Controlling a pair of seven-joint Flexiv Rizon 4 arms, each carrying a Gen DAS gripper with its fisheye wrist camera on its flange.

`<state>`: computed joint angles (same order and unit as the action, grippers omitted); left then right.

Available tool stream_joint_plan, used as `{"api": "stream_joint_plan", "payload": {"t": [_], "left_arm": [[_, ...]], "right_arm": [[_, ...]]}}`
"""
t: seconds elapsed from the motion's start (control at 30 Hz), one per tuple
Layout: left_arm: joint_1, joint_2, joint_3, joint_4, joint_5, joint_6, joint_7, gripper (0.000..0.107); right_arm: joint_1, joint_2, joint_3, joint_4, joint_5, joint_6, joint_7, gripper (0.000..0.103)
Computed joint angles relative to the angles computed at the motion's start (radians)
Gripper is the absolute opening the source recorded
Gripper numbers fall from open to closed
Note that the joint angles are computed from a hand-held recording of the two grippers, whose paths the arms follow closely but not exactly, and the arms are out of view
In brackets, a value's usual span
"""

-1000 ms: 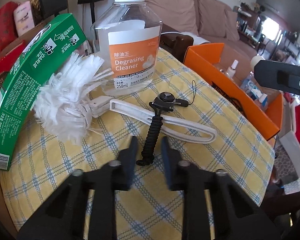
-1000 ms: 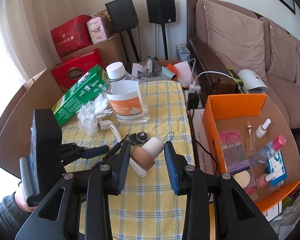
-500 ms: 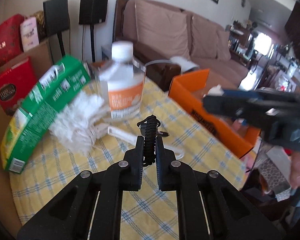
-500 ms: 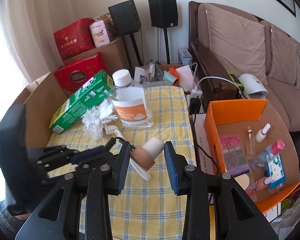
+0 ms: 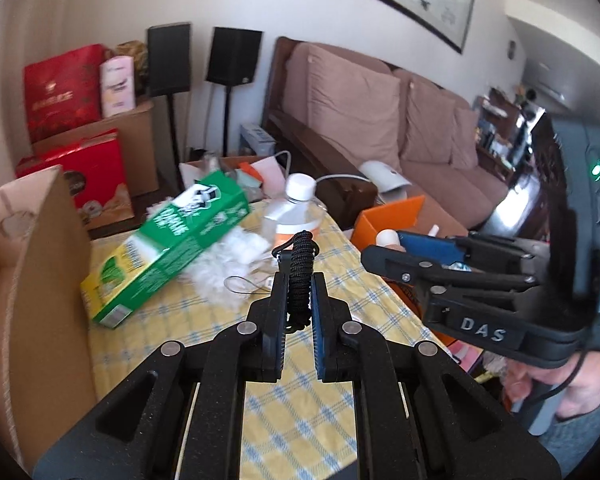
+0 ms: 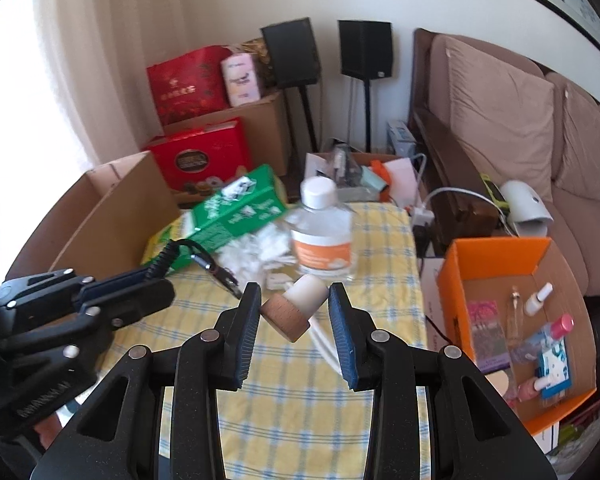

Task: Organize objects
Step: 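Grasp the black lanyard with the left gripper while the right gripper holds the cork, then carry the lanyard with the left gripper while the right gripper carries the cork into the box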

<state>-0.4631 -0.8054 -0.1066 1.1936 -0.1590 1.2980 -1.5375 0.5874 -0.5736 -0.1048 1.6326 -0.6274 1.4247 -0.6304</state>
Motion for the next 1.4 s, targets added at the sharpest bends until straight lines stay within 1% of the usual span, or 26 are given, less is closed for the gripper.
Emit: {"api": "stream_joint_plan", "payload": {"t": [0.1, 0.23, 0.43, 0.63, 0.8, 1.07, 1.1, 1.2, 1.4], "left_arm": [[-0.007, 0.048, 0.030, 0.066, 0.012, 0.038, -0.039, 0.010], [0.006, 0.107, 0.043, 0.141, 0.022, 0.068, -0.065, 0.010], [0.017, 0.190, 0.094, 0.240, 0.052, 0.101, -0.126, 0.010], [0.061, 0.265, 0.111, 0.358, 0.062, 0.146, -0.173, 0.010], [0.079, 0.313, 0.152, 0.437, 0.078, 0.160, -0.226, 0.010], [0.088, 0.359, 0.224, 0.511, 0.139, 0.154, -0.322, 0.010], [0.090, 0.364, 0.232, 0.520, 0.149, 0.154, -0.334, 0.010], [0.112, 0.375, 0.224, 0.544, 0.161, 0.154, -0.345, 0.010], [0.105, 0.381, 0.259, 0.560, 0.215, 0.123, -0.406, 0.011]], "right_arm": [[0.002, -0.010, 0.025, -0.029, 0.004, -0.009, -0.028, 0.035], [0.009, -0.030, 0.056, -0.078, 0.017, -0.029, -0.067, 0.034], [0.025, -0.069, 0.104, -0.165, 0.052, -0.062, -0.143, 0.035], [0.051, -0.124, 0.158, -0.281, 0.095, -0.101, -0.245, 0.034], [0.074, -0.183, 0.204, -0.389, 0.146, -0.146, -0.341, 0.035], [0.117, -0.302, 0.278, -0.599, 0.252, -0.254, -0.519, 0.035], [0.123, -0.309, 0.280, -0.612, 0.266, -0.262, -0.536, 0.035], [0.142, -0.347, 0.289, -0.677, 0.304, -0.304, -0.586, 0.035], [0.170, -0.411, 0.303, -0.789, 0.377, -0.388, -0.670, 0.035]]}}
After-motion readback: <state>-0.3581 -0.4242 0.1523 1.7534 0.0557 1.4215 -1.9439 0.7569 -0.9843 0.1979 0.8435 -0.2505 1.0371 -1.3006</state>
